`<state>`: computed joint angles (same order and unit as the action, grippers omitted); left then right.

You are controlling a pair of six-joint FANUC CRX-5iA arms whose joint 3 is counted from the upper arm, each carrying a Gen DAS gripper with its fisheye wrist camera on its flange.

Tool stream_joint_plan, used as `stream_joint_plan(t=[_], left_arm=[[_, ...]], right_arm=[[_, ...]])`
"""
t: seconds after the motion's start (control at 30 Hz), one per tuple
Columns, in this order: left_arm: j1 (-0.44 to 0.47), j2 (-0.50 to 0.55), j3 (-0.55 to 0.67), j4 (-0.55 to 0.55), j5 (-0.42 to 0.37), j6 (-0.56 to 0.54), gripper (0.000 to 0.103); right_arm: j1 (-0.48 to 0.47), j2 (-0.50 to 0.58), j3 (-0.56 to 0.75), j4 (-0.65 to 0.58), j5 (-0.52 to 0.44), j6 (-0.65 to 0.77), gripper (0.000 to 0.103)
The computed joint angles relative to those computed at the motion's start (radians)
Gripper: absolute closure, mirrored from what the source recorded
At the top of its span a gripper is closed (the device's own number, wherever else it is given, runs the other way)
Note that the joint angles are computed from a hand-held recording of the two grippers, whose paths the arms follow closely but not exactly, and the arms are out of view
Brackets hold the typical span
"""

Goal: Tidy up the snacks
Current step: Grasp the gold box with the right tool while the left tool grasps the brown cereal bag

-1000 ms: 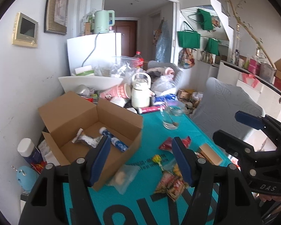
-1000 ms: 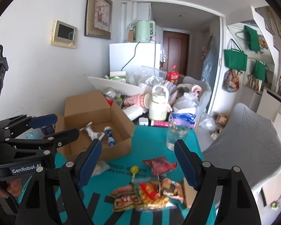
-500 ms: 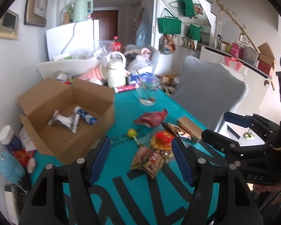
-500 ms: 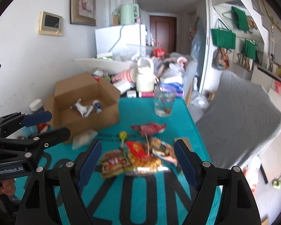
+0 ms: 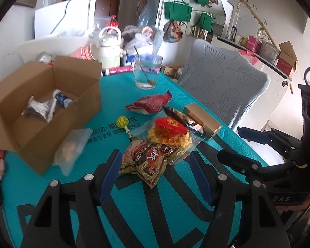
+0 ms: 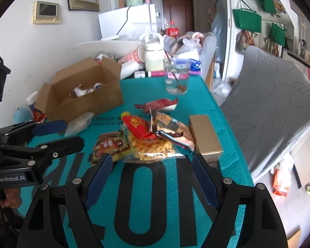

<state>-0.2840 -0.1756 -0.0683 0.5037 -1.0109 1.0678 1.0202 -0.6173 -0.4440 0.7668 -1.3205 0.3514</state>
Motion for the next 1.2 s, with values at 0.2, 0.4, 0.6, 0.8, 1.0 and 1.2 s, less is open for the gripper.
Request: stream_joint_plan(t=[0.2, 0.4, 0.6, 0.8, 1.0, 1.2], left_arm=[[-0.014, 0.068, 0.039, -0.037, -0.008, 0.02, 0.036], [-0.034, 0.121, 0.088, -0.095, -0.016, 0.036, 0.036], [-0.053, 0.175, 0.127, -0.114, -0.05, 0.047, 0.036], [-0.046, 0.198, 0.122, -0.073, -0.058, 0.028, 0.036], [-0.051, 0.214, 0.134, -0.079, -0.086, 0.043, 0.036], [-0.067, 0.199, 0.119, -0.128, -0.085, 0.049, 0.036]], right_arm=[[-0.083, 0.005, -0.016, -0.056, 0.068, 0.02, 0.023], [-0.162, 0.023, -0.022, -0.091, 0.084, 0.021, 0.023], [-0.246, 0.041, -0.027, -0.108, 0.097, 0.025, 0.023], [-0.341, 0.065, -0.021, -0.14, 0.12, 0.054, 0.023], [-0.43, 0.1, -0.009, -0.18, 0.166, 0.104, 0.026], [-0.488, 0.111, 0.01, -0.272, 0.204, 0.164, 0.056]])
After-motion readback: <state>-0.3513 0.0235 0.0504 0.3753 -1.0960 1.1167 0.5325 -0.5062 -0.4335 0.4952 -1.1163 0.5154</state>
